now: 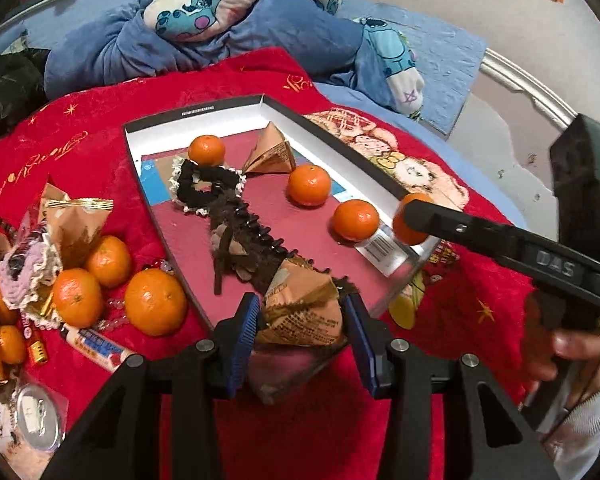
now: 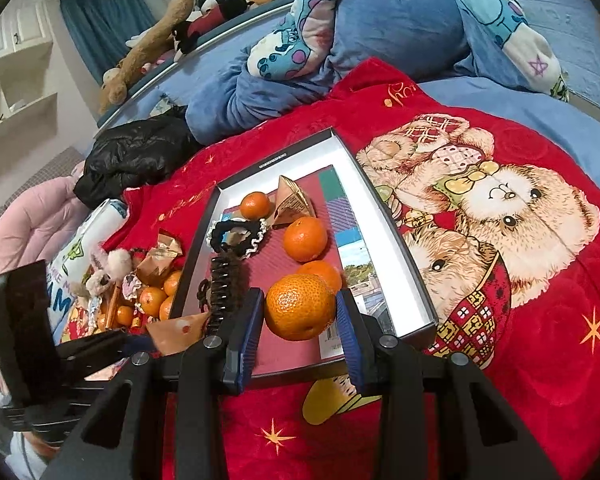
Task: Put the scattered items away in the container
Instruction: 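Bring the packet and mandarin over the box interior with both tools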
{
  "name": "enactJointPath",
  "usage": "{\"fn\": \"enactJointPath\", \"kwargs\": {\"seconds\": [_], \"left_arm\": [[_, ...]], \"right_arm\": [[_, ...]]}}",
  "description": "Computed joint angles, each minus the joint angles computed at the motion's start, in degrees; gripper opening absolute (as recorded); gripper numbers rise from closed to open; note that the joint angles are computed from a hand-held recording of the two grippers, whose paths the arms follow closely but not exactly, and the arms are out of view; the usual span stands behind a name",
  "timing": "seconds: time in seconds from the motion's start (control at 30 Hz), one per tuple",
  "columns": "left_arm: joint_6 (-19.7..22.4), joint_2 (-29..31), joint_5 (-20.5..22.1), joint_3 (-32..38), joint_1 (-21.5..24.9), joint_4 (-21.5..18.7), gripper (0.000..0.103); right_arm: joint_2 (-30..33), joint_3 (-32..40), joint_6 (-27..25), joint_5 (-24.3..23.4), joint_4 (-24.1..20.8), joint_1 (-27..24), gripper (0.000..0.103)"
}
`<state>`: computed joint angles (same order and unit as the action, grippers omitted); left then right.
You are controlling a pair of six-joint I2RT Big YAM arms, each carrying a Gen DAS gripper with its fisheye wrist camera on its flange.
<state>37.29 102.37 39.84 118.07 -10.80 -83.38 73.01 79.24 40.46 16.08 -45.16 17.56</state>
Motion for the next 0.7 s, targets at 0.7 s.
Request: {"fn": "enactJointPath", "kwargs": {"seconds": [0.7], "left_arm": [[-2.36,9.72,-1.70,11.90,-3.46,2.23,0.046]], "right_arm": [[3.70,3.25,-2.82,0.61,-3.37,-0.52,0.035]]}}
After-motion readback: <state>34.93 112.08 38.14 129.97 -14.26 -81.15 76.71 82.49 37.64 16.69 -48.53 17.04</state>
